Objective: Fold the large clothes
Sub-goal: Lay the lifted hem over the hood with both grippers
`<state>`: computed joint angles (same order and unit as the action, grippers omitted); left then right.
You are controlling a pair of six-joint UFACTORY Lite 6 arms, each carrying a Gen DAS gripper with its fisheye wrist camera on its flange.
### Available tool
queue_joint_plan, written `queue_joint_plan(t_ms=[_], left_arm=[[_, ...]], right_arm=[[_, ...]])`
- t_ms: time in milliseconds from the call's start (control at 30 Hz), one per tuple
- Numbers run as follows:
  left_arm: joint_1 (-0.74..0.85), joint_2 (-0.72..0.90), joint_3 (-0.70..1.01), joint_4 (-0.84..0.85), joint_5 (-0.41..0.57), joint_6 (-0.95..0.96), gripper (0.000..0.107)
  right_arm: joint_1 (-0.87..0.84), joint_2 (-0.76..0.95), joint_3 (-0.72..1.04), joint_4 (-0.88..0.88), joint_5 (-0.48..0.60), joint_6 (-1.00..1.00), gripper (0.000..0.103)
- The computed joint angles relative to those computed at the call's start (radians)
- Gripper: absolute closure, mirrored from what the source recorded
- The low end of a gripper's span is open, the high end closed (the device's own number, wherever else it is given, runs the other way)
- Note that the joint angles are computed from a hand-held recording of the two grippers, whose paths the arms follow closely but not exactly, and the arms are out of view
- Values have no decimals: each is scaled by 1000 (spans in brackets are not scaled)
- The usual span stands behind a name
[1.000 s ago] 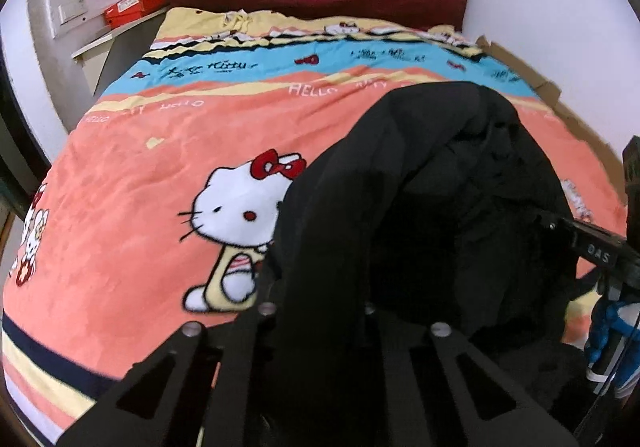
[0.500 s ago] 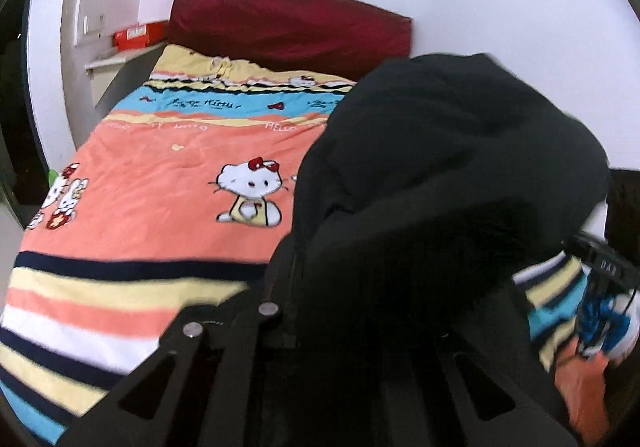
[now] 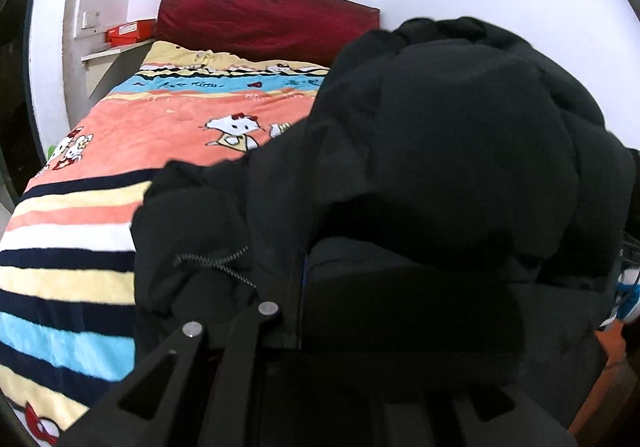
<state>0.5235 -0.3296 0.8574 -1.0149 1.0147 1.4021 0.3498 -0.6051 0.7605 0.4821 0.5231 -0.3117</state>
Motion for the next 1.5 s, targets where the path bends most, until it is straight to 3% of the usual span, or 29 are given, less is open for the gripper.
queue_joint_plan(t_ms=[167,367,500,600,867,1067,1500], left_arm=[[-58,-27,-159,-53,-118,130,101],[-146,102,-166,-171,-227,231,100],[-205,148,-145,-200,-304,230,98],[-222,131,-155,-197,-337,227,97],[-198,43,-201,-168,-330,213,97],[-229,-64,-252,-123,-395,168,96],[-199,-131,-265,-62,-356,123,93]], right_arm=[[-17,55,-115,20,-75,-69,94],[-67,216,-149,239,-209,-348,94],[-76,302,-123,301,-245,-417,94],[-68,293,-129,238,-249,-350,94],[15,223,-164,-152,-252,71,94],[26,232,-149,-230,-245,152,94],[41,219,-159,-252,-247,187,94]])
